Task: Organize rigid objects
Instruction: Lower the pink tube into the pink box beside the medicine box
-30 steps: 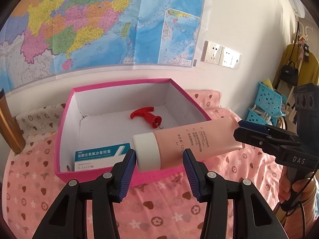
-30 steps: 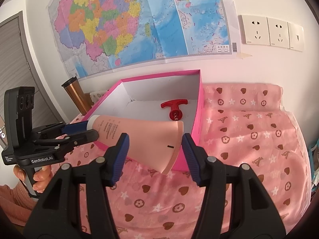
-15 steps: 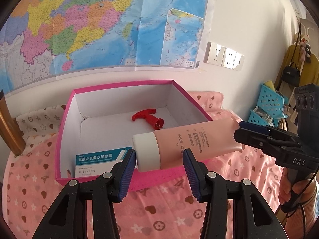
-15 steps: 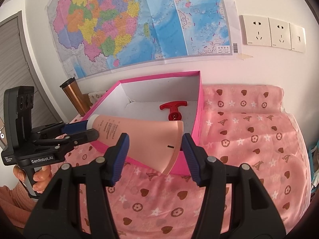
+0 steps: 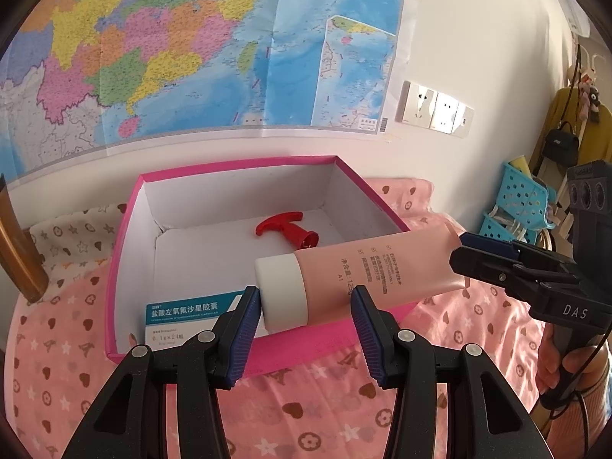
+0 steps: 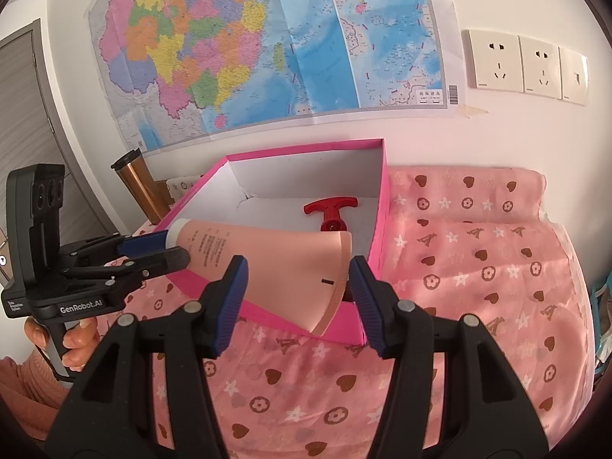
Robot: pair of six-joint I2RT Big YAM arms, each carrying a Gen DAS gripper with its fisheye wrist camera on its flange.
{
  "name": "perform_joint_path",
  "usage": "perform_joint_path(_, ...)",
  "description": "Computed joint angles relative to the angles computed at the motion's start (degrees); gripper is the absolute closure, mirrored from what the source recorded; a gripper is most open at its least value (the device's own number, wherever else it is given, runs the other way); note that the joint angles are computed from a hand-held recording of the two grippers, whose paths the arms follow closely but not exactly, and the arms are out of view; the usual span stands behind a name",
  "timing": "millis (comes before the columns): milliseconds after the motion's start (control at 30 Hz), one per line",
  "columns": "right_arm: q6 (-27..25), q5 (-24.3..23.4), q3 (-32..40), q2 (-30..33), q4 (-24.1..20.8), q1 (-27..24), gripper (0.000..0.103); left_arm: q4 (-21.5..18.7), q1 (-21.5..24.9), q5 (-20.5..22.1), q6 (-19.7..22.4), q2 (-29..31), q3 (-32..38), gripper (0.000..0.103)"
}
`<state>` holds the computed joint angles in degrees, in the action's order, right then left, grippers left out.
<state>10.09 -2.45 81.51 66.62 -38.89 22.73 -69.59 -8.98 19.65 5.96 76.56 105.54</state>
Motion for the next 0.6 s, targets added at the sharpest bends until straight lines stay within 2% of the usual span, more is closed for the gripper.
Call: perform_joint_path(600,-0.82,0.18,2.34,2.09,-0.76,-0.59,0.045,-0.09,-0.09,-0.21,-0.69,1.11,0.79,0.054)
